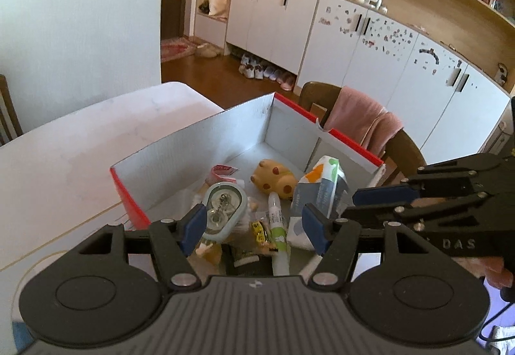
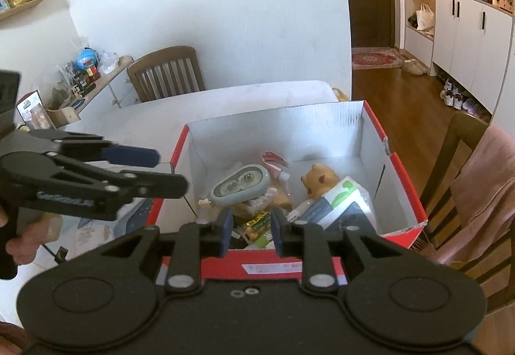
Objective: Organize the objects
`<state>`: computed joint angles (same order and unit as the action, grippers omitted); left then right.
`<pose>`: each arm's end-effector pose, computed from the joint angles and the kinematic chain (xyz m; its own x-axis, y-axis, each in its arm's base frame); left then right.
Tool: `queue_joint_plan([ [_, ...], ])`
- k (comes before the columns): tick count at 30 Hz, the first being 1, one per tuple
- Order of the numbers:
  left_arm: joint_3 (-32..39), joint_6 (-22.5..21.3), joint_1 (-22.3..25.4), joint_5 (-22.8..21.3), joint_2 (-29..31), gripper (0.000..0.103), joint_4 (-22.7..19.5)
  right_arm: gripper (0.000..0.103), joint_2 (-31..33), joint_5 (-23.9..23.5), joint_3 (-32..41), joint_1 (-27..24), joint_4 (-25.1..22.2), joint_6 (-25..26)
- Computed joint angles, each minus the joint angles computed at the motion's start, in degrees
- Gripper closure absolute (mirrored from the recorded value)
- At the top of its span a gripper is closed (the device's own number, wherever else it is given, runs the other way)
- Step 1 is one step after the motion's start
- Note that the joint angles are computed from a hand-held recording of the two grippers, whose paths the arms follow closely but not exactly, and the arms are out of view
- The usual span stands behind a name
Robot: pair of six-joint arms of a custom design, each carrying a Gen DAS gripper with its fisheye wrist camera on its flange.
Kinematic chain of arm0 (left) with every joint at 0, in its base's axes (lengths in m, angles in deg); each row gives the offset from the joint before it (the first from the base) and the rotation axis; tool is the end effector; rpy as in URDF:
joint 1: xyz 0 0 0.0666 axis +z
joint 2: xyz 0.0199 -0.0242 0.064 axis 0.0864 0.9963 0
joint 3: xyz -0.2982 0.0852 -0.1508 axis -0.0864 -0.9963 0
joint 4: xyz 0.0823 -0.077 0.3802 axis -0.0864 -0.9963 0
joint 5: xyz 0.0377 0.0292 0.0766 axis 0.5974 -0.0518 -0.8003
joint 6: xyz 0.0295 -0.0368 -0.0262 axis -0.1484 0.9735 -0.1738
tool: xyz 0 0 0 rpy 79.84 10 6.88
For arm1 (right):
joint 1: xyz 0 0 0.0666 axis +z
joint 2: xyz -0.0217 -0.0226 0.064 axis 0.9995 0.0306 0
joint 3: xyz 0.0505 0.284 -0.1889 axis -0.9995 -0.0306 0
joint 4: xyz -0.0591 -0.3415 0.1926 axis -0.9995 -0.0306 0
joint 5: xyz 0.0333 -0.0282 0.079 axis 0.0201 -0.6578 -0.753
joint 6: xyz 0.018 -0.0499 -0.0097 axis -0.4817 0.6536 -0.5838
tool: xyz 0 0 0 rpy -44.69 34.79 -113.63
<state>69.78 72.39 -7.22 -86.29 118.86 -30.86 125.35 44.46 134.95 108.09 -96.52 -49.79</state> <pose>0.4526 -0.0899 0.5777 -0.6090 -0.3392 -0.7170 -0.2774 0.9379 -0.2081 0.3884 0.1288 0.6391 -0.6627 0.2130 -0.7179 0.1806 0.9759 0.1228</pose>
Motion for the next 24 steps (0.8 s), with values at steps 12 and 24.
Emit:
queue_joint_plan([
  [12,-5.86,5.01,-5.40,-7.81,-7.66,0.028,-0.35,0.062,-2.46,4.93,-2.55,4.53,1.67,-0.88],
  [24,-10.56,7.47,-7.68,-8.81,-11.53,0.007,-0.29,0.016,-3.99,9.69,-4.27,8.38,3.38,-2.26],
])
